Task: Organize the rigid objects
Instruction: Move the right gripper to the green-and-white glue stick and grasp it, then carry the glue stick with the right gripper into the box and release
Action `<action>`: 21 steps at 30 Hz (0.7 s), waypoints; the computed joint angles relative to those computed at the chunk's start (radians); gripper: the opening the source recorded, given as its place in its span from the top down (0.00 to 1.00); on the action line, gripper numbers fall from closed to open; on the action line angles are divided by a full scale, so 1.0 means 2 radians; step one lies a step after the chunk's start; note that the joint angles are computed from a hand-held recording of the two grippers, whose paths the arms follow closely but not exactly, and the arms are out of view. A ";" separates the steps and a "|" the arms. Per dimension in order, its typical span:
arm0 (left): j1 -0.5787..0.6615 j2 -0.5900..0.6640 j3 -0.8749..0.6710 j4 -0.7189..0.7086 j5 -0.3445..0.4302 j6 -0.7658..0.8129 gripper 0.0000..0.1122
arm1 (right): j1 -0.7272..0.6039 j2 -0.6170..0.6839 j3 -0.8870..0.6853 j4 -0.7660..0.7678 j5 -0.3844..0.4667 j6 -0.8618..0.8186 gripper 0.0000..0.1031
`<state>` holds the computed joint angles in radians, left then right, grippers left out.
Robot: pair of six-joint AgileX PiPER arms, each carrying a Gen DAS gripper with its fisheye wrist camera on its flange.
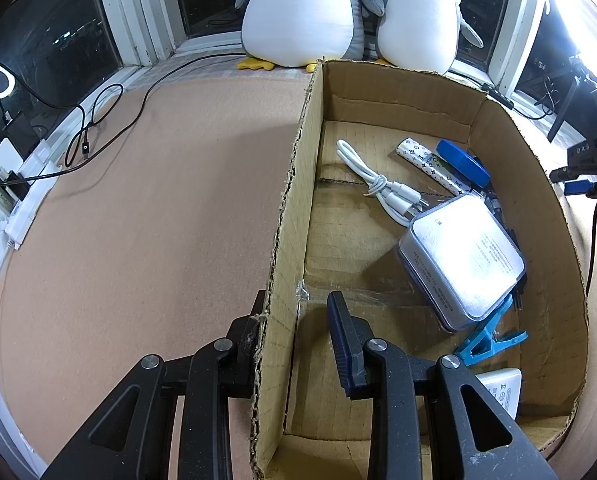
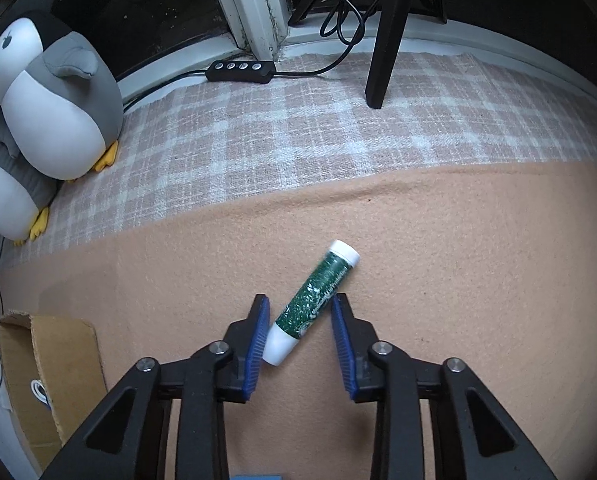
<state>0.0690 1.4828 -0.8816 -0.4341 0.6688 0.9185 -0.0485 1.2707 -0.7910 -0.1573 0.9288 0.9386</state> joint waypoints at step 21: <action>0.000 -0.001 0.001 0.002 -0.004 0.003 0.73 | 0.032 -0.145 0.060 0.048 0.021 -0.080 0.87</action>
